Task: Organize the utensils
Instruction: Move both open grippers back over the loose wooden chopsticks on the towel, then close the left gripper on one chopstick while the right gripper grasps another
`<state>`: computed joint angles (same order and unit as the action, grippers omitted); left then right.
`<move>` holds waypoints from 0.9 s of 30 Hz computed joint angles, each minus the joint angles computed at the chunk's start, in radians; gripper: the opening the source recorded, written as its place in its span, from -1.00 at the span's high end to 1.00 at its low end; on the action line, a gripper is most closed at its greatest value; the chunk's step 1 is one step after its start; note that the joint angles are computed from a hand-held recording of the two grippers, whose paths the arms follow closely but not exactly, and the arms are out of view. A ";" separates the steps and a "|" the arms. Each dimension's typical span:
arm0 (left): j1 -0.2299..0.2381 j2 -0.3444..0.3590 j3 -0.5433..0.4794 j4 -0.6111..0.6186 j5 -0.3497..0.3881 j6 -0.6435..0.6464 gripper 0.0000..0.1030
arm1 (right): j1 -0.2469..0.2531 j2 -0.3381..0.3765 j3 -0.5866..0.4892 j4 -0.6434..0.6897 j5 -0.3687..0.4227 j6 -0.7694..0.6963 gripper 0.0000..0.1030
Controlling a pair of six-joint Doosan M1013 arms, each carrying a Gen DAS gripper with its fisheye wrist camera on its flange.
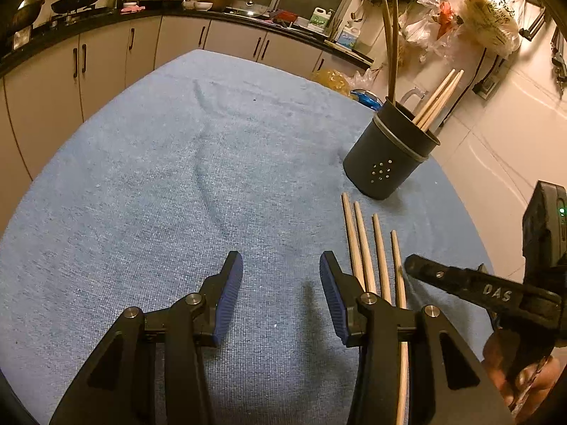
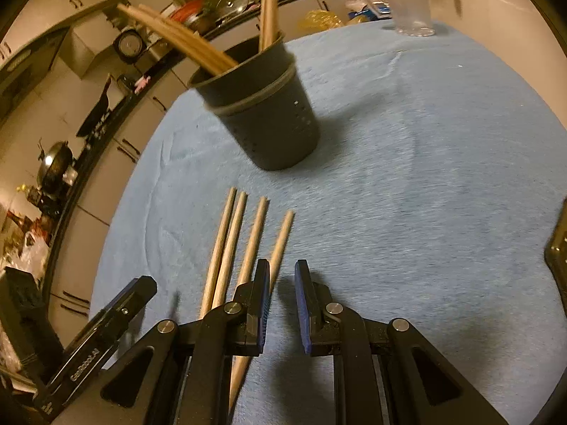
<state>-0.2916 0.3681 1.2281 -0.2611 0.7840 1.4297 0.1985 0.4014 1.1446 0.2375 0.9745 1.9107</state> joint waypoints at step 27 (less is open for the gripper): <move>-0.037 0.232 -0.411 -0.012 0.460 0.060 0.61 | -0.028 -0.015 0.014 -0.099 0.042 0.000 0.78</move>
